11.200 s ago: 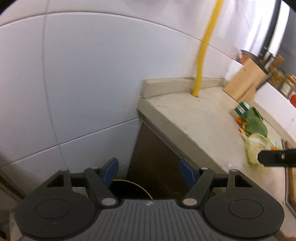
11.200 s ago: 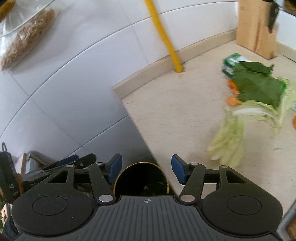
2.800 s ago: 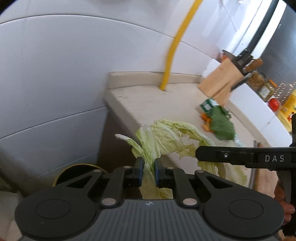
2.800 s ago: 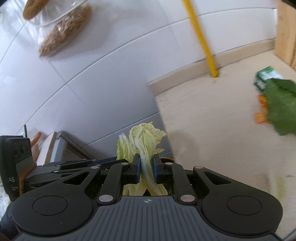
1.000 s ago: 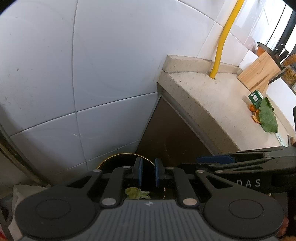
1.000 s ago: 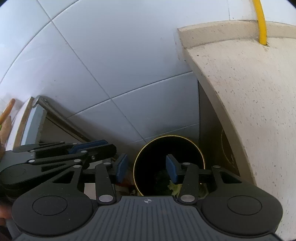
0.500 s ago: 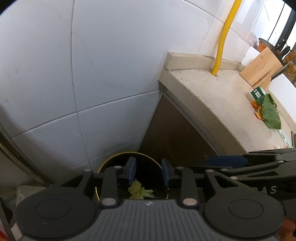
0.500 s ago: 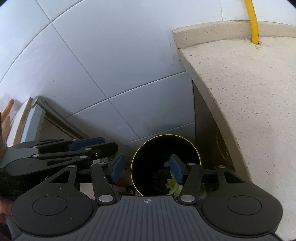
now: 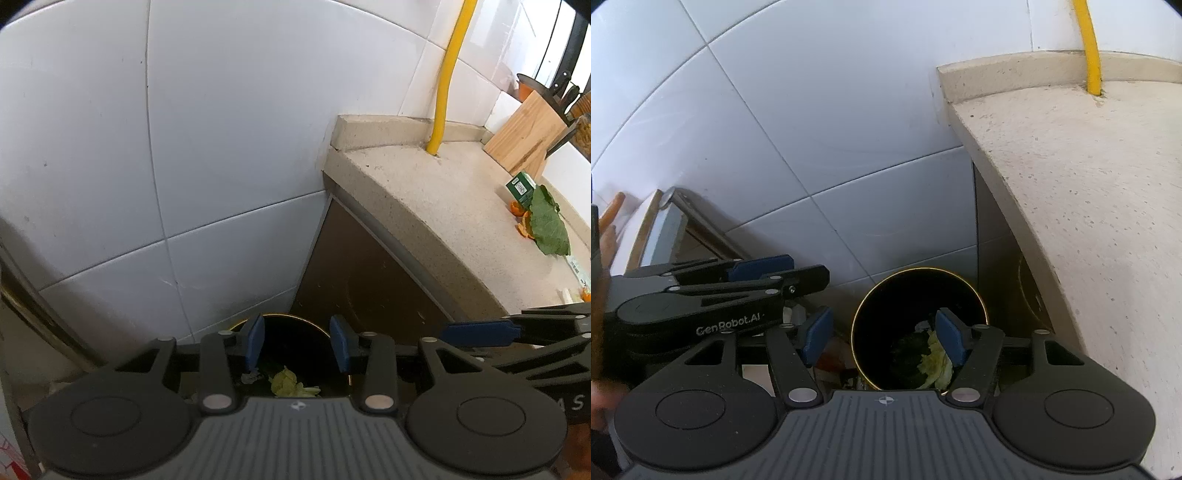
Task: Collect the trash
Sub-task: 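Bring both open tools back up to the counter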
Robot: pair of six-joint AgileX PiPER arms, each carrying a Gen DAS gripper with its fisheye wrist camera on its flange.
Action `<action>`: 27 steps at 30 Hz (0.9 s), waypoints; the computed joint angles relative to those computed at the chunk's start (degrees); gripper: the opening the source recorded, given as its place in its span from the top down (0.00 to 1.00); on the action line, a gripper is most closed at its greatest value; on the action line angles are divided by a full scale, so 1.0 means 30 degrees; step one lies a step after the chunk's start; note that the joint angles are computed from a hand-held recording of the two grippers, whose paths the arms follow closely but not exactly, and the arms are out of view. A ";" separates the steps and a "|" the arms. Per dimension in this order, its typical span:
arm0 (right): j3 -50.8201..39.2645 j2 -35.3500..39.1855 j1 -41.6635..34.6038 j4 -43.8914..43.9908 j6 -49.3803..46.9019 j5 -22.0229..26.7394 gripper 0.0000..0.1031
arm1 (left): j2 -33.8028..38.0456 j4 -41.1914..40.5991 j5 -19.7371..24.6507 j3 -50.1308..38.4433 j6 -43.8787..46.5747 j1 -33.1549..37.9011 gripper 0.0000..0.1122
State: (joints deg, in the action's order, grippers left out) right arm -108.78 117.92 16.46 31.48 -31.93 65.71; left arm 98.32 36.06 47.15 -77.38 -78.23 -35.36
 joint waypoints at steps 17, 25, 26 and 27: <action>0.1530 -0.1391 -0.0351 0.0165 -0.0457 -0.0554 0.28 | 0.0279 0.0717 0.0626 -0.0424 0.0144 -0.0444 0.65; 0.2353 -0.2240 -0.0926 0.0175 -0.0482 -0.0979 0.26 | 0.0353 0.0716 0.0665 -0.0546 0.0603 -0.0555 0.64; 0.2445 -0.2337 -0.1027 0.0205 -0.0489 -0.1033 0.25 | 0.0411 0.0674 0.0674 -0.0620 0.0728 -0.0527 0.64; 0.2599 -0.2470 -0.1124 0.0242 -0.0523 -0.1130 0.25 | 0.0434 0.0658 0.0682 -0.0642 0.0786 -0.0537 0.64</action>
State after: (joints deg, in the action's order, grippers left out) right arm -100.98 110.51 13.08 32.20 -33.49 62.32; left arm 99.62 38.03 49.20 -79.31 -75.87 -36.97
